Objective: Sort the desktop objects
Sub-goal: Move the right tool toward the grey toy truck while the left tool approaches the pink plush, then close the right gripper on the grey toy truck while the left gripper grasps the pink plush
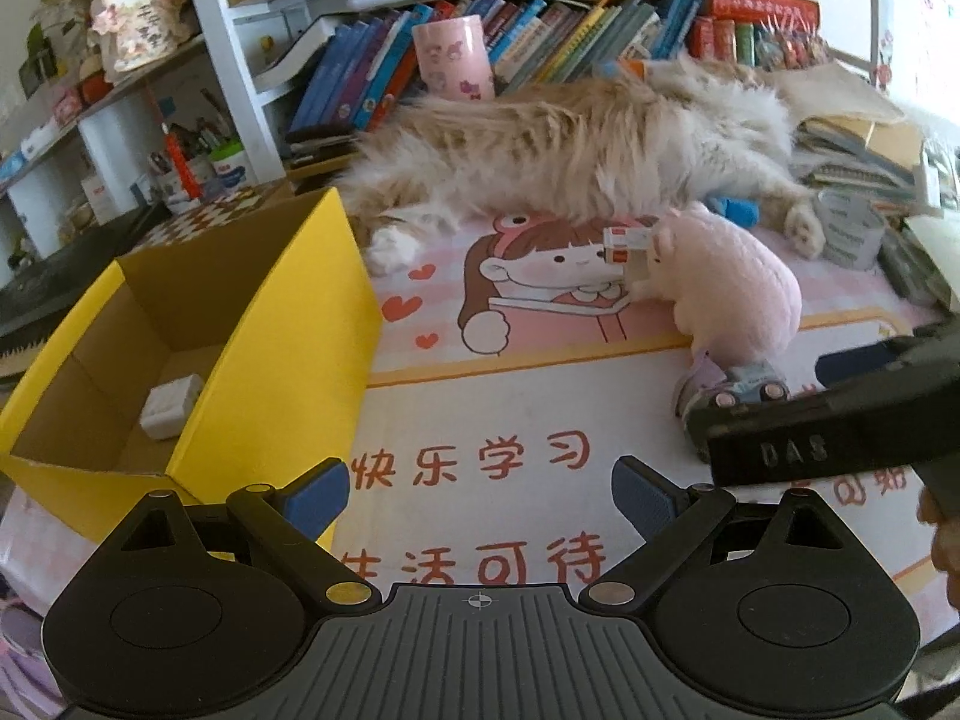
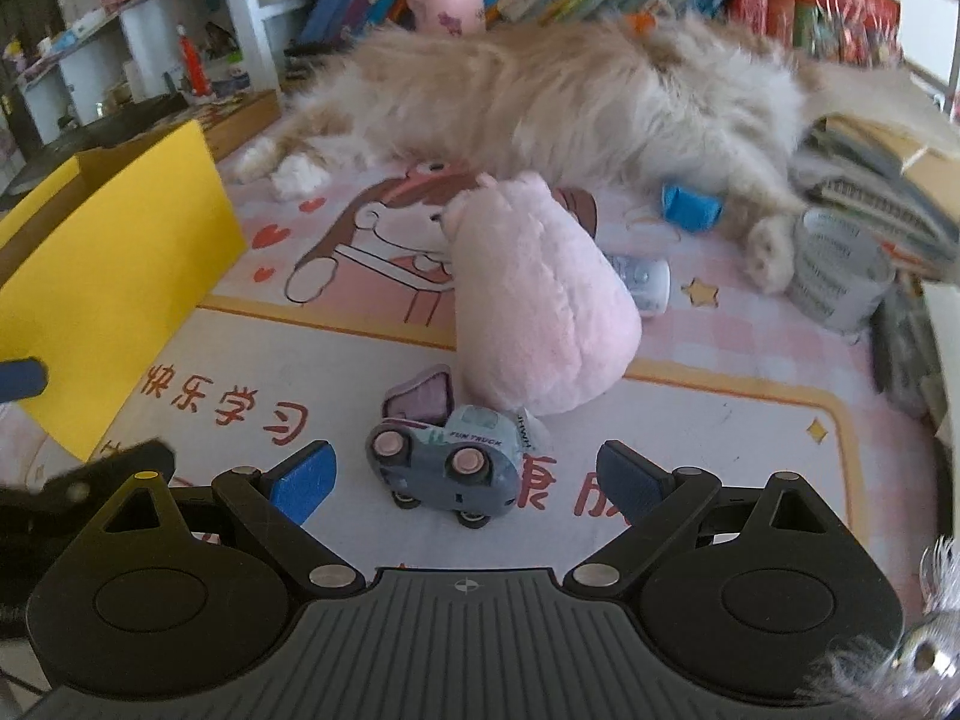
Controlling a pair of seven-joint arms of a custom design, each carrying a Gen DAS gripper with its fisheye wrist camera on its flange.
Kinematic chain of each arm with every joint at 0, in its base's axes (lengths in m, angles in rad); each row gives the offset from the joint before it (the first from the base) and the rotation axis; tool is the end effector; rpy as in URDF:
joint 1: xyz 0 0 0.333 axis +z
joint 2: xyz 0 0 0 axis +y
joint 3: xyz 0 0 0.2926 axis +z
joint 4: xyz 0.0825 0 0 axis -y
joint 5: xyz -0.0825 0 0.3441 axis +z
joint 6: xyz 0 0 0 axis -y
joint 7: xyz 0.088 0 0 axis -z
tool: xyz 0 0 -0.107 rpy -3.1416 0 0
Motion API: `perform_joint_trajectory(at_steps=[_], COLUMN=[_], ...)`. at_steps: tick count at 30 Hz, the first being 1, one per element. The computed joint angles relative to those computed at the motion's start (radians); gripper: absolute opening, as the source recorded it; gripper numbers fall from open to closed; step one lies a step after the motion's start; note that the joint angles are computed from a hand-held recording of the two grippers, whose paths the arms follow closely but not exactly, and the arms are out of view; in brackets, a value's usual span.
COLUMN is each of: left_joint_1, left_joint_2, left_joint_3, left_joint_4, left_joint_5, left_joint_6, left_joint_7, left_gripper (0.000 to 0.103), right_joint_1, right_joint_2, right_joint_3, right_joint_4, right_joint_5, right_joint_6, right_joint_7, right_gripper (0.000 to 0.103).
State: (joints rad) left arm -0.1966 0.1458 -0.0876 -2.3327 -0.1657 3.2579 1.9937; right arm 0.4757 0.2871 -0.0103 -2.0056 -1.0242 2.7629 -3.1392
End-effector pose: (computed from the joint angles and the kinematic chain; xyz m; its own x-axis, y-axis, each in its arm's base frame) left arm 0.5210 -0.1340 0.3751 -0.4330 -0.8832 -0.1802 -0.5953 0.4303 -0.6785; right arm 0.5094 0.2965 0.3540 -0.1781 -0.9770 -0.1174 -0.7366 0.2115 -0.6424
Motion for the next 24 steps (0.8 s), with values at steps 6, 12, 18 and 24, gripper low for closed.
perform_joint_trajectory(at_steps=[6, 12, 18, 24], left_joint_1=[-0.188, -0.152, 0.173, 0.371], left_joint_2=[-0.005, -0.003, 0.027, 0.092], left_joint_3=[0.204, 0.167, -0.214, -0.478], left_joint_4=[-0.006, 0.000, 0.033, 0.100], left_joint_5=[0.089, 0.130, 0.011, -0.129], left_joint_6=[-0.014, -0.017, -0.024, -0.067], left_joint_7=[-0.076, -0.098, 0.062, 0.248], left_gripper=[0.096, 0.096, 0.096, 0.096], right_joint_1=[-0.037, 0.005, 0.011, 0.015], right_joint_2=[0.044, 0.064, 0.002, -0.134], right_joint_3=[0.015, -0.034, -0.059, -0.066], right_joint_4=[0.018, 0.032, -0.039, -0.149], right_joint_5=[0.139, 0.131, 0.066, -0.185], right_joint_6=[0.053, 0.076, 0.113, 0.021], right_joint_7=[-0.095, -0.111, -0.062, 0.201], right_gripper=[0.086, 0.060, 0.060, 0.060])
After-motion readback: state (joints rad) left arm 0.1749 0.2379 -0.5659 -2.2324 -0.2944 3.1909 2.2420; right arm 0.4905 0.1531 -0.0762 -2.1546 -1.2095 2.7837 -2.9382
